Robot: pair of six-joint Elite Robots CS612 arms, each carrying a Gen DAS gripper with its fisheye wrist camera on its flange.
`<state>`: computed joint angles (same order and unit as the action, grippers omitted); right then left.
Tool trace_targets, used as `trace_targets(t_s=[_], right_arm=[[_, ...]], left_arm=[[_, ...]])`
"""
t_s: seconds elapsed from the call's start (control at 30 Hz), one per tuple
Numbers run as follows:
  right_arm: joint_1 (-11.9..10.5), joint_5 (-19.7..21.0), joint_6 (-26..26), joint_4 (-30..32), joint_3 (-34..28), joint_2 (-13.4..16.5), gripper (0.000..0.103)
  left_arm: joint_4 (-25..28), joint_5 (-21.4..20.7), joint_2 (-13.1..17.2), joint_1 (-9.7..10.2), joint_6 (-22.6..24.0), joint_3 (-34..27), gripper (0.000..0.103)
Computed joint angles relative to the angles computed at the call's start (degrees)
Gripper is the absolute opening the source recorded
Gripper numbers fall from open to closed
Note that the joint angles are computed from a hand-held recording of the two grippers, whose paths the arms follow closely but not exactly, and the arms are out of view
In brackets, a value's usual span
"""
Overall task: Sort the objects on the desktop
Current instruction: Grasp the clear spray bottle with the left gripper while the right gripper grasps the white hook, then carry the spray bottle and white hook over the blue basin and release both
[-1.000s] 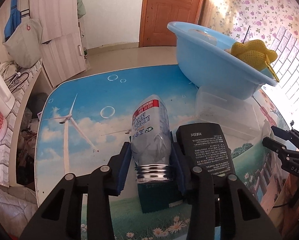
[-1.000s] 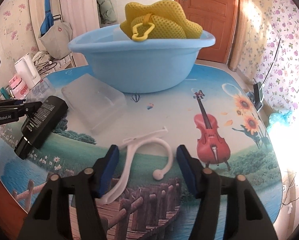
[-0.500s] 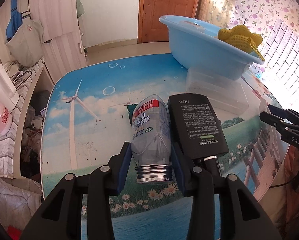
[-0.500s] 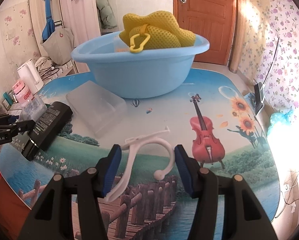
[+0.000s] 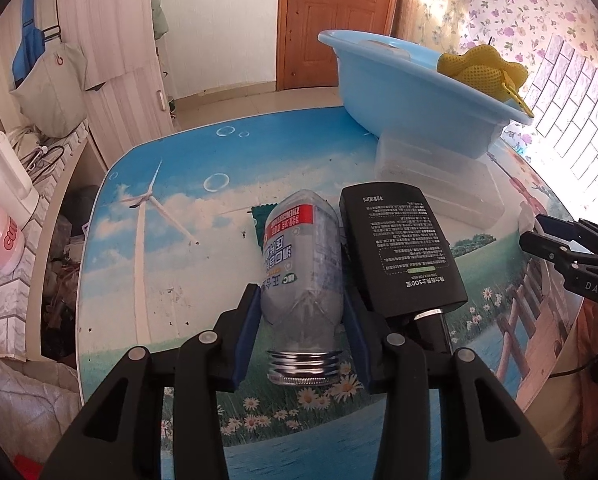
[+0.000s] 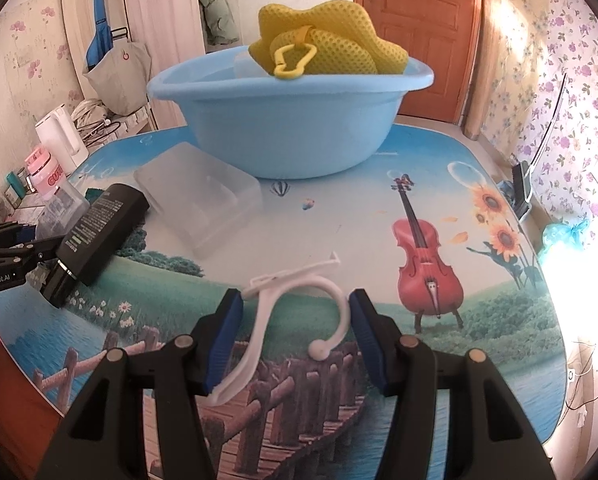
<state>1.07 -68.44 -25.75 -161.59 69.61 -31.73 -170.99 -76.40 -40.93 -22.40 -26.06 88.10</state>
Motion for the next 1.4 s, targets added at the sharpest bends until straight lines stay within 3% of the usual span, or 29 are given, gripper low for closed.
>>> trace_targets(t_s=[0.27,0.8,1.4], right_arm=[[0.3,-1.2,-0.2,-0.7,0.0,0.1,0.055],[-0.2,1.5,0.5,-2.4,0.9,-0.6,0.054],[-1.3,7.9,2.4,-8.6,3.4,-3.3,0.054]], left_arm=[[-0.5,0.5,0.3,0.12,-0.5,-0.3,0.041],[-1.8,1.0,-1.1,-0.23,0.0,0.8,0.040],[-3.9,2.4,-3.5,-1.05,-0.1,1.8,0.038]])
